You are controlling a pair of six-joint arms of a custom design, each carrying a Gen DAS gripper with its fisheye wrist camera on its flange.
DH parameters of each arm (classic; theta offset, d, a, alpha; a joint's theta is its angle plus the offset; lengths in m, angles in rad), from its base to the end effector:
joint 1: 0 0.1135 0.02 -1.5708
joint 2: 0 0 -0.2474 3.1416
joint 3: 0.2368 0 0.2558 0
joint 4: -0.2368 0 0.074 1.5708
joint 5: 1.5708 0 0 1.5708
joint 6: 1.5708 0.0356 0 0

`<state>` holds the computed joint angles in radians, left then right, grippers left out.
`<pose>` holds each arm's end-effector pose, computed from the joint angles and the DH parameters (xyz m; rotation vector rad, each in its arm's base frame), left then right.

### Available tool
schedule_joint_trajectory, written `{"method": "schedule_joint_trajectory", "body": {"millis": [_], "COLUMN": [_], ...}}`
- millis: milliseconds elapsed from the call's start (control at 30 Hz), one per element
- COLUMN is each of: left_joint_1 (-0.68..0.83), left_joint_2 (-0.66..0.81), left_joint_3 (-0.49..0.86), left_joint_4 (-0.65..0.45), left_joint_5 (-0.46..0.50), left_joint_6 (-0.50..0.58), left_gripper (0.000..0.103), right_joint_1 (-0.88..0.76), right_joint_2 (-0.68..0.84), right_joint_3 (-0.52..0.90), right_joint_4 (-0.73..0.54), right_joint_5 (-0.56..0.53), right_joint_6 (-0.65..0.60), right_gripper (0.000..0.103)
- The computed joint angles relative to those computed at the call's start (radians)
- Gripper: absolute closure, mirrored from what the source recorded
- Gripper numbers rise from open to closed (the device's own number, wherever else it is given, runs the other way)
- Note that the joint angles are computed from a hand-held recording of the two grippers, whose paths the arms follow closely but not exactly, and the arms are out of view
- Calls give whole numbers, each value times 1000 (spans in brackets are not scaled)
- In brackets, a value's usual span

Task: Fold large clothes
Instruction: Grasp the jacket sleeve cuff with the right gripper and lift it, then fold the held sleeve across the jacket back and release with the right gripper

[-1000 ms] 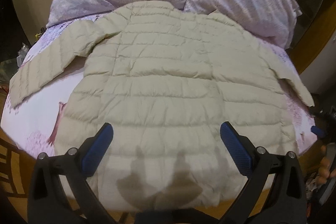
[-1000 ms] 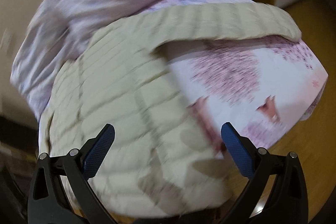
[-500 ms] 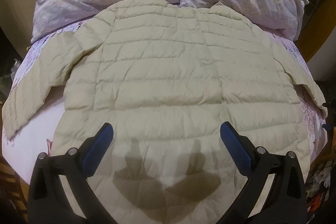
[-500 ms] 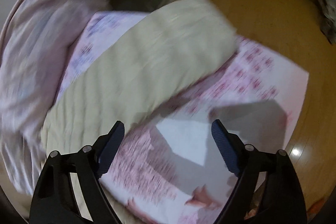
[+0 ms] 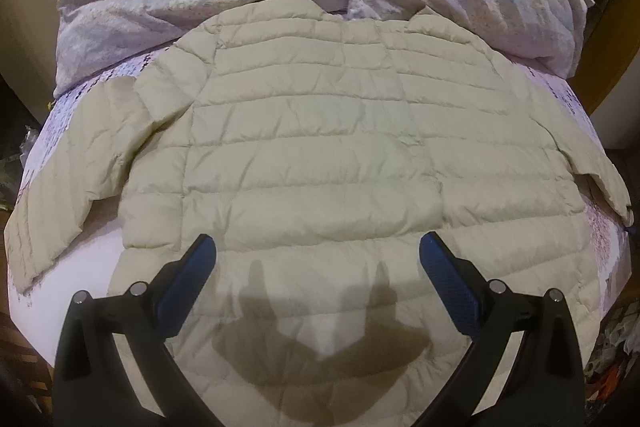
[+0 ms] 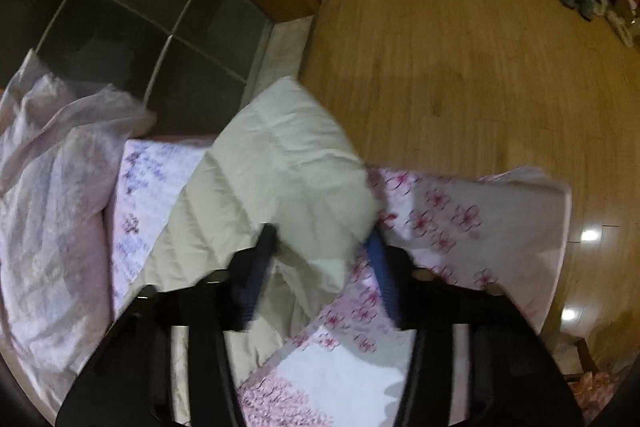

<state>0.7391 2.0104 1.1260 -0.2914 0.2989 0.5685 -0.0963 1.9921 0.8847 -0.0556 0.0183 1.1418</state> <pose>0.2812 0.2421 0.0834 -0.1462 2.6470 0.0058 0.3279 -0.0323 0.0430 1.6100 2.2507 0.2637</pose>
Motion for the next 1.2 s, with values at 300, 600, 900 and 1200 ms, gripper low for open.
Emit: {"method": "schedule_joint_trajectory", "body": {"millis": [300,600,900,1200], "left_joint_1": [22,37,37,19], "left_joint_2": [90,200,328,451], "left_joint_3": [128,324,544,738], "left_joint_4": [-94,-243,-379,-492], "left_joint_5": [29,123,185,214], "left_joint_6": [-26,-108,-170,-213], "left_gripper": [2,2,3,9], "right_joint_1": [107,349,616,747], "right_joint_2": [-21,107,514,841], "right_joint_3": [105,405,983,1511], "right_joint_4": [-66,-84,-263,-523], "right_joint_5": [133,79,-111,-181], "right_joint_6": [-133,-242,-258,-270], "right_gripper": [95,96,96,96]}}
